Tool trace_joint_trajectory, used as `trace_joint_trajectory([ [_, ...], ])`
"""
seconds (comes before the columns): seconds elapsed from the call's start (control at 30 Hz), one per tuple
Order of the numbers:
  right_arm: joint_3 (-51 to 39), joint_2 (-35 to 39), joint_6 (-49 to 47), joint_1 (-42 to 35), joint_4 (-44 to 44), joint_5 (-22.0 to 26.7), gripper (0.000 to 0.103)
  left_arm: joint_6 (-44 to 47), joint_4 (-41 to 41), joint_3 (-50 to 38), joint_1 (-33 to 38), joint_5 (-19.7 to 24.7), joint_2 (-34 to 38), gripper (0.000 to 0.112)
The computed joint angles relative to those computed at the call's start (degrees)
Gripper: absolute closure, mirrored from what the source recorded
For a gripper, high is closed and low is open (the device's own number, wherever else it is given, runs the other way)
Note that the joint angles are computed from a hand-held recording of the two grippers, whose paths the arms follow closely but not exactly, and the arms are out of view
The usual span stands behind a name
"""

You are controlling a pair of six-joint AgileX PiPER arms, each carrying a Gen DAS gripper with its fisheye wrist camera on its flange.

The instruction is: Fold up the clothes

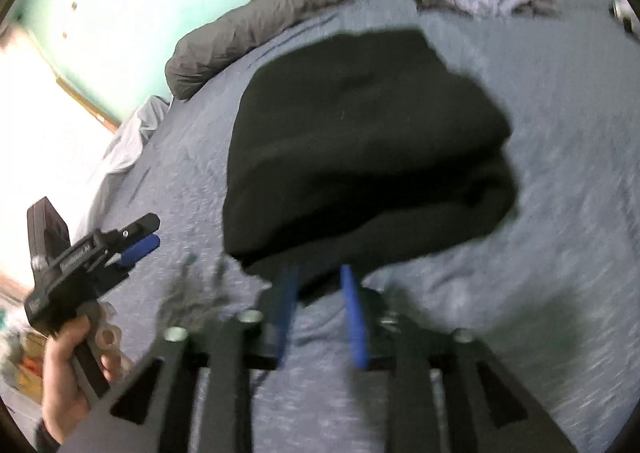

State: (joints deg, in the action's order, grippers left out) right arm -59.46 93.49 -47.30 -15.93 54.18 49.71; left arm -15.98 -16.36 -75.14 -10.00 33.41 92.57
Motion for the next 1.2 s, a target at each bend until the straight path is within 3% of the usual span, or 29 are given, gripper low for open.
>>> trace_joint_trajectory([
  [0.57, -1.85, 7.26, 9.02, 9.78, 5.39, -6.54, 0.066, 6.12, -4.36, 5.65, 4.74, -0.26, -5.41, 0.052],
  [0.63, -2.57, 8.53, 9.39, 9.21, 6.55, -5.77, 0.07, 5.46, -3.32, 5.5, 4.46, -0.27, -5.3, 0.052],
  [0.77, -3.72, 9.23, 9.98, 8.03, 6.3, -4.95, 0.094, 5.47, -2.99, 6.09, 4.14, -0.31, -5.93, 0.052],
  [0.93, -5.18, 6.87, 9.21, 6.53, 5.36, -2.82, 0.097, 4.37, -1.97, 5.84, 3.78, -0.17, -6.14, 0.052],
  [1.2, -10.05, 5.3, 8.84, -1.23, 2.8, 5.62, 0.098, 1.62, 1.27, 4.85, 1.98, 0.23, -5.69, 0.052],
])
